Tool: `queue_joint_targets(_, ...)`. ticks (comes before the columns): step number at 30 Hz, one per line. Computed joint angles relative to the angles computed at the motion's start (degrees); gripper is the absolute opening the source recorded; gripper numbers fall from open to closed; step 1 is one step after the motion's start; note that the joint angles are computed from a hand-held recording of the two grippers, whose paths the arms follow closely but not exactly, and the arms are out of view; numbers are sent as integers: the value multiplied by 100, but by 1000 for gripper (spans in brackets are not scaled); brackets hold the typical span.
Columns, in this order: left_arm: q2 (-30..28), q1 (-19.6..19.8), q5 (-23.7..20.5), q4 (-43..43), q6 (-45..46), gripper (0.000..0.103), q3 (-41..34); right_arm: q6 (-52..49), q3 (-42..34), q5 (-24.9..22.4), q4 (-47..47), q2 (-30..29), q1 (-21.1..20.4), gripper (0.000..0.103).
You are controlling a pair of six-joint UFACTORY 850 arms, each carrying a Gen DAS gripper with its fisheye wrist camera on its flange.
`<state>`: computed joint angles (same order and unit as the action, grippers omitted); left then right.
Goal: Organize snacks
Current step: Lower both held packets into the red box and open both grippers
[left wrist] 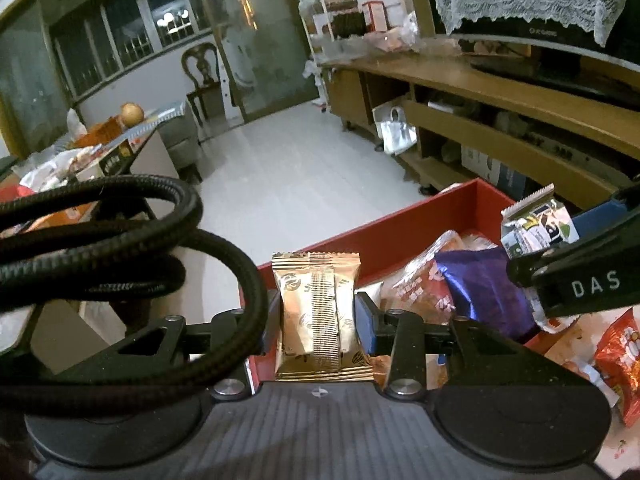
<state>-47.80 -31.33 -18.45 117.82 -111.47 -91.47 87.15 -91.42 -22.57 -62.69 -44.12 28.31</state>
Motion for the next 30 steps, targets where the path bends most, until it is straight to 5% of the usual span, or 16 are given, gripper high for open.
queue_joint_targets(14,-304,57,285,-2071,1873,50,-501,-649,-574,41,587,-503,-118,76)
queue_joint_targets(16,-315,49,269,-2228,2017,59,-523,-608,-558,129,615,-515,-144,77)
queue_joint_targets(18,-269,30,230,-1923,1753,76,-449,-493,-511,126,526,-482,-150,78)
queue_joint_targets(24,50,-38,-57,-684,669,86,69,1500,209,-31,-1499,25,35,84)
queue_joint_targets(30,724,-40,-127,533,-647,88,1128,2913,1314,-264,-2431,691,477,87)
